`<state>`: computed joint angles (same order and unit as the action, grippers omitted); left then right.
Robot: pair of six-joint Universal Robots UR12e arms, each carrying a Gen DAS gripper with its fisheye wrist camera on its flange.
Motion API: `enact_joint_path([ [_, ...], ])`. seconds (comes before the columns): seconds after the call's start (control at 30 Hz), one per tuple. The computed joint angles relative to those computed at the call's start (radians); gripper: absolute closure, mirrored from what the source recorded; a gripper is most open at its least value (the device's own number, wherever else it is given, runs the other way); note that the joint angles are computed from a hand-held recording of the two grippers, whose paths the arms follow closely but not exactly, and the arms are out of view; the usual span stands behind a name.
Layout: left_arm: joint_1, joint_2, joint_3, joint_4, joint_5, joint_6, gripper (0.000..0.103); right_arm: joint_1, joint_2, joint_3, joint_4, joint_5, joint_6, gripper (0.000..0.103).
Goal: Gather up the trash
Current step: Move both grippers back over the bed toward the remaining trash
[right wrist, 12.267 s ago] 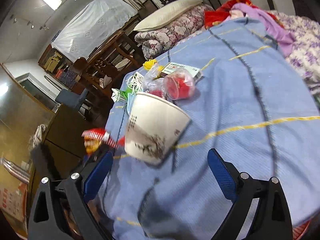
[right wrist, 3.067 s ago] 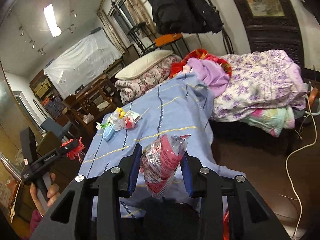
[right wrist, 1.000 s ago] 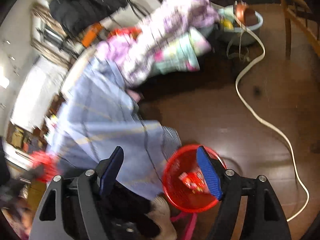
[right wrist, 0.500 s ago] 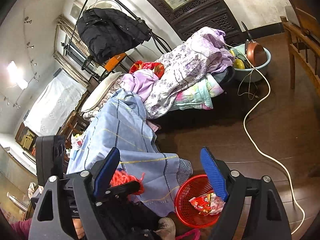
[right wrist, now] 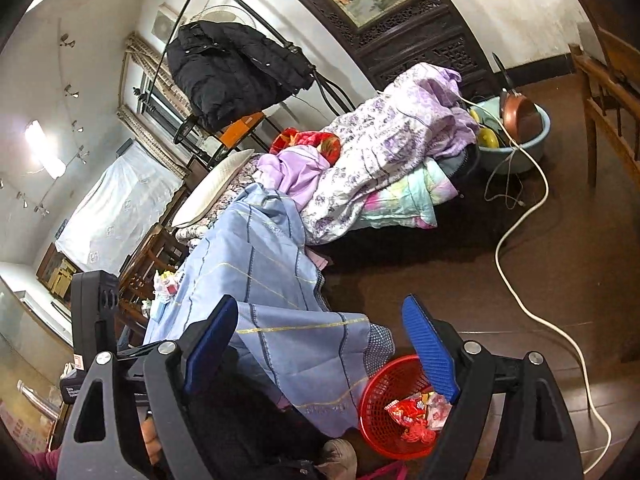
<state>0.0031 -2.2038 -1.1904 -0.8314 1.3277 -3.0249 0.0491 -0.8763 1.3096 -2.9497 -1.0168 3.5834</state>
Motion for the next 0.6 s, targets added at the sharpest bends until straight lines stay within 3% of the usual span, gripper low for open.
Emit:
enact_joint_path([
  [0.33, 0.04, 0.099, -0.123, 0.177, -0.017, -0.064, 0.015, 0.031, -0.033, -0.012, -0.028, -0.008, -0.059, 0.013],
  [0.6, 0.09, 0.186, -0.238, 0.34, -0.043, -0.136, 0.012, 0.075, -0.066, -0.044, 0.002, -0.009, -0.134, 0.012],
])
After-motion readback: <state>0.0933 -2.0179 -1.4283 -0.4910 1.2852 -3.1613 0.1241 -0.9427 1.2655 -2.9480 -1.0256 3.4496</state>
